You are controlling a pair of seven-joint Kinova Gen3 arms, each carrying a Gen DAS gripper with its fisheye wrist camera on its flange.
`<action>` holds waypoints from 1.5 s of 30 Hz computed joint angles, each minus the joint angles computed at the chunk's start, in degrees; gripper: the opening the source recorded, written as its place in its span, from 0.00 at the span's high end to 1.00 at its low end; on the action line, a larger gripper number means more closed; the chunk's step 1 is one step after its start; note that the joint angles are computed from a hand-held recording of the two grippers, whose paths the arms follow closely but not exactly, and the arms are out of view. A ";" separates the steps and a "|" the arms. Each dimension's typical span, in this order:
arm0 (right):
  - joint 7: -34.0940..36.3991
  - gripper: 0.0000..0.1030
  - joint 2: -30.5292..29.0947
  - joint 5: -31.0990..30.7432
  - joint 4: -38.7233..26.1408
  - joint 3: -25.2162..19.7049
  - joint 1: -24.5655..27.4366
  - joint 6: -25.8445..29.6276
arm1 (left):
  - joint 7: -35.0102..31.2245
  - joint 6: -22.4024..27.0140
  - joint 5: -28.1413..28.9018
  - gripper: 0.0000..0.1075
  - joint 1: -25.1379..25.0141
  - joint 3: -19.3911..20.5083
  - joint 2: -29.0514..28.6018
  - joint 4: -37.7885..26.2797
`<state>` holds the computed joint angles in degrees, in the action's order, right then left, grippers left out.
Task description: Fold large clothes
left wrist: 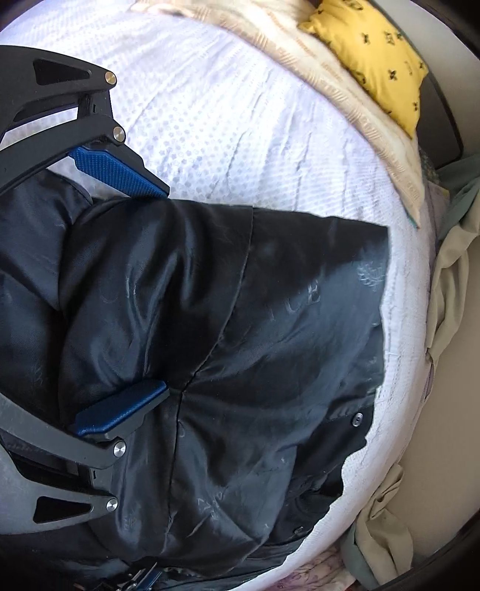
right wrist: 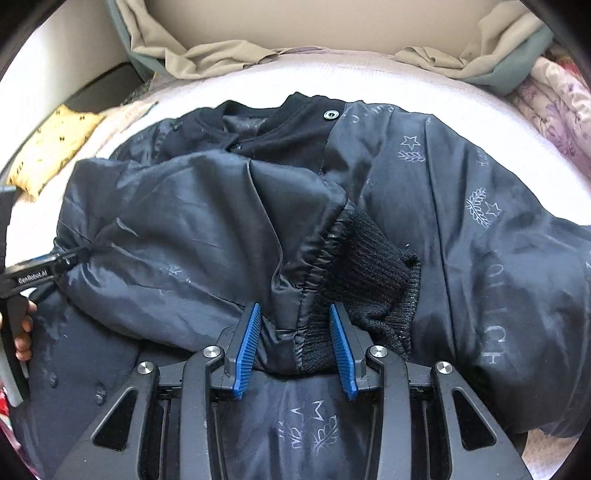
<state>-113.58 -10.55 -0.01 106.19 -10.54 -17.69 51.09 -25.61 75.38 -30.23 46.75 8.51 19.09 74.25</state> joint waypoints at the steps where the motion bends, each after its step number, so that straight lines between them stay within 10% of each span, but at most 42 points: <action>1: 0.72 0.61 -0.46 -1.45 -0.20 0.85 -0.04 0.30 | -0.47 2.00 -1.07 0.10 0.86 0.06 0.39 -1.62; 8: 0.00 0.59 -5.24 -2.83 -3.19 0.84 1.70 0.14 | -1.89 8.05 -8.84 0.11 7.91 -0.16 1.98 -8.42; 25: 4.85 0.60 -0.46 -9.01 0.32 4.33 1.76 0.00 | -8.27 7.48 -5.33 0.09 10.14 -2.69 7.80 -11.19; 45: -1.49 0.43 -17.16 -10.51 -6.19 16.50 17.18 16.39 | -9.42 11.12 -3.45 0.10 12.51 -1.50 6.01 -15.87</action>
<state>-115.07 -27.71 -10.51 100.01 5.97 -0.51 67.49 -35.04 86.50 -33.69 59.26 7.02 25.10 58.38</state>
